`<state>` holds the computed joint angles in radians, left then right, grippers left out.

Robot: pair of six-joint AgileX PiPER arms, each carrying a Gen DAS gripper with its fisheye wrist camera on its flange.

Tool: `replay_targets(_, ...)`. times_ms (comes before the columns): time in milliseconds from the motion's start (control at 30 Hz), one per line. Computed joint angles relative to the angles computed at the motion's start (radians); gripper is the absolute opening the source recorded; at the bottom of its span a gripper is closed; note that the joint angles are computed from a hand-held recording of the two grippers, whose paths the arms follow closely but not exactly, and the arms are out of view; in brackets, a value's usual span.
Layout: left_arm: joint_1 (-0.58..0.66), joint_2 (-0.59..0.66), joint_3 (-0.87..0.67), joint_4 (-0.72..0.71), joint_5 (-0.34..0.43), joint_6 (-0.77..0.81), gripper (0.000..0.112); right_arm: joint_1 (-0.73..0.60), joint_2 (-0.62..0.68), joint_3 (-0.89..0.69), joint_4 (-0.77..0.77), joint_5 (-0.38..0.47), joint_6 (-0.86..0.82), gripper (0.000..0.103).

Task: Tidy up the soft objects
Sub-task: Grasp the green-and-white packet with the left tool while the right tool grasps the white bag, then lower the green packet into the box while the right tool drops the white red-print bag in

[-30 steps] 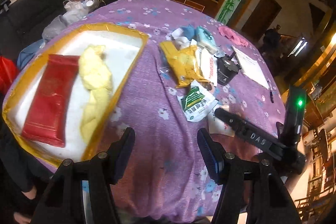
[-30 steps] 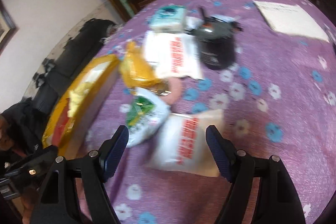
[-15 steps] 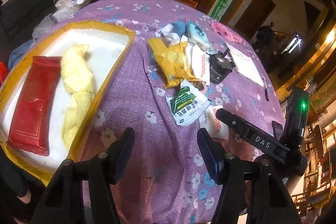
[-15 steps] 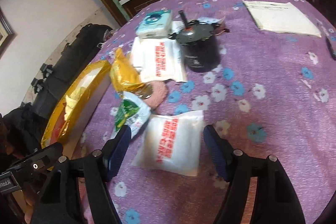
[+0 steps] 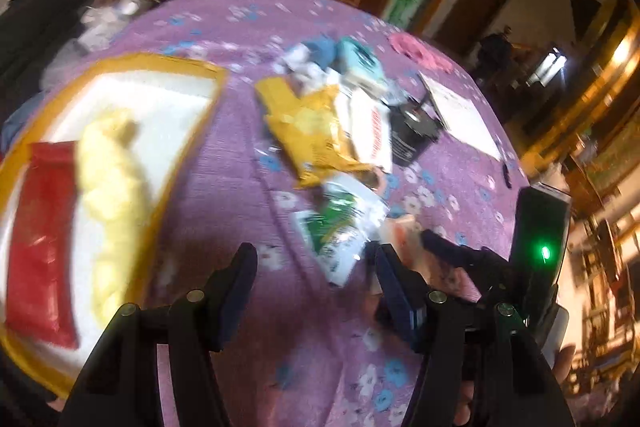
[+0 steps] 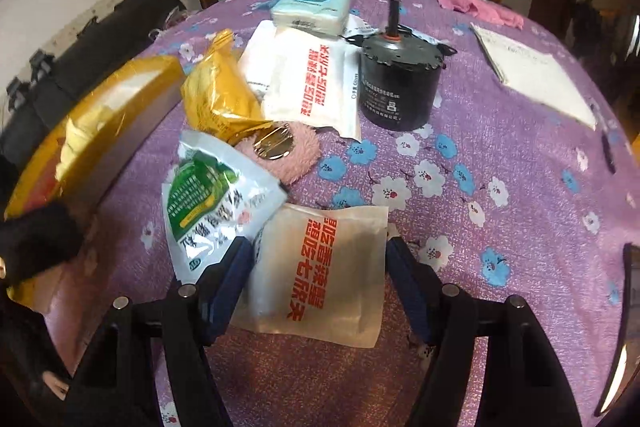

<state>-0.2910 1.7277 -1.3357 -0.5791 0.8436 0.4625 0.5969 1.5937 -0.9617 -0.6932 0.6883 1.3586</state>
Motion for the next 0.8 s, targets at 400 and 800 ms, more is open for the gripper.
replay_targets(400,-0.073,0.296,-0.293,0.007,0.101,-0.045,0.044,0.007,-0.114,0.121,-0.042,-0.104,0.087,0.038)
replay_targets(800,-0.010,0.051,0.042,-0.058,-0.041,0.038,0.026,-0.041,-0.234,0.260,-0.232,-0.234,0.343,0.039)
